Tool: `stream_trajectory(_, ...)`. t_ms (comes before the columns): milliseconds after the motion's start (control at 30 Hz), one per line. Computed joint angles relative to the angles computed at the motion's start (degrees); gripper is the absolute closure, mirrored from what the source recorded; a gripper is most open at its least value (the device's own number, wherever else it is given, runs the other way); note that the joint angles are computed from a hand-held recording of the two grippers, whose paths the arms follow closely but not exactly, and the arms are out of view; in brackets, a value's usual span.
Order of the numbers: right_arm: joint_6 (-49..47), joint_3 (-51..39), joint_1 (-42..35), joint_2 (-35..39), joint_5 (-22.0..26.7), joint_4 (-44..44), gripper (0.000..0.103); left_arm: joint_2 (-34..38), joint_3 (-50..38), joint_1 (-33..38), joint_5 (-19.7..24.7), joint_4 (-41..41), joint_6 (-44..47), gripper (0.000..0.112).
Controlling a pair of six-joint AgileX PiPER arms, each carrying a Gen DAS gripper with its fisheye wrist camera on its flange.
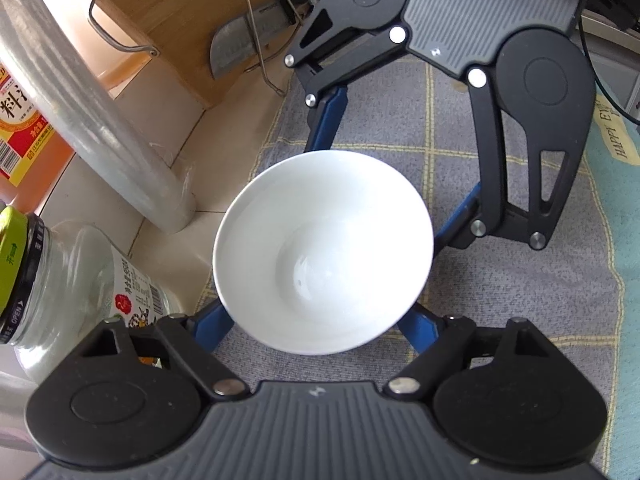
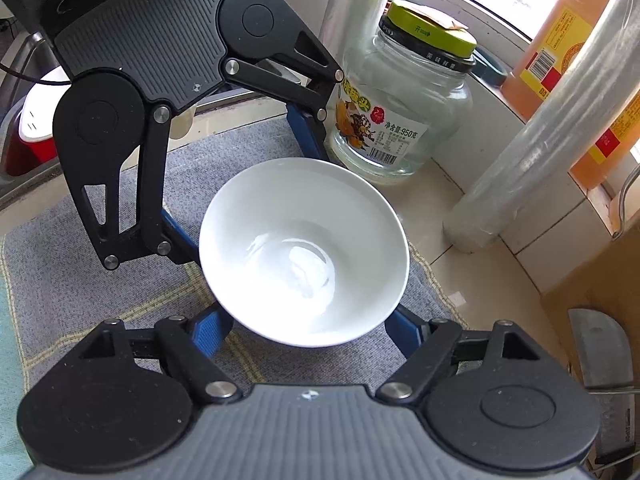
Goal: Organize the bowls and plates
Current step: 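Carry the bowl with both grippers toward the bowl stack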
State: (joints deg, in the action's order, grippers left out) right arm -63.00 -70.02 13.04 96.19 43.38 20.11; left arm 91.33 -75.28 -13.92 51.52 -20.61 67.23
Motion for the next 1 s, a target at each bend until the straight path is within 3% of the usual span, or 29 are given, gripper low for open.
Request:
stream_trajectory(367, 1.5, 4.1, -1.1, -9.8, 3.3, -0.8, 0.017, -7.0, 1.3, -3.7, 2.0, 1.6, -3.0, 0.025)
stream_trajectory(600, -0.1, 8.7, -4.6, -18.6, 6.9, 0.2, 0.017, -10.0, 0.4, -10.4, 4.3, 5.6, -10.6, 0.025)
stream_trajectory(733, -6.7, 11.5, -9.8, -23.1, 10.1, 3.3, 0.017, -11.3, -0.2, -17.8, 4.3, 11.5, -20.3, 0.025)
stream_trajectory(1000, -20.8, 11.9, -26.9, -29.0, 22.3, 9.4, 0.017, -8.4, -7.4, -31.5, 6.9, 20.5, -34.8, 0.025)
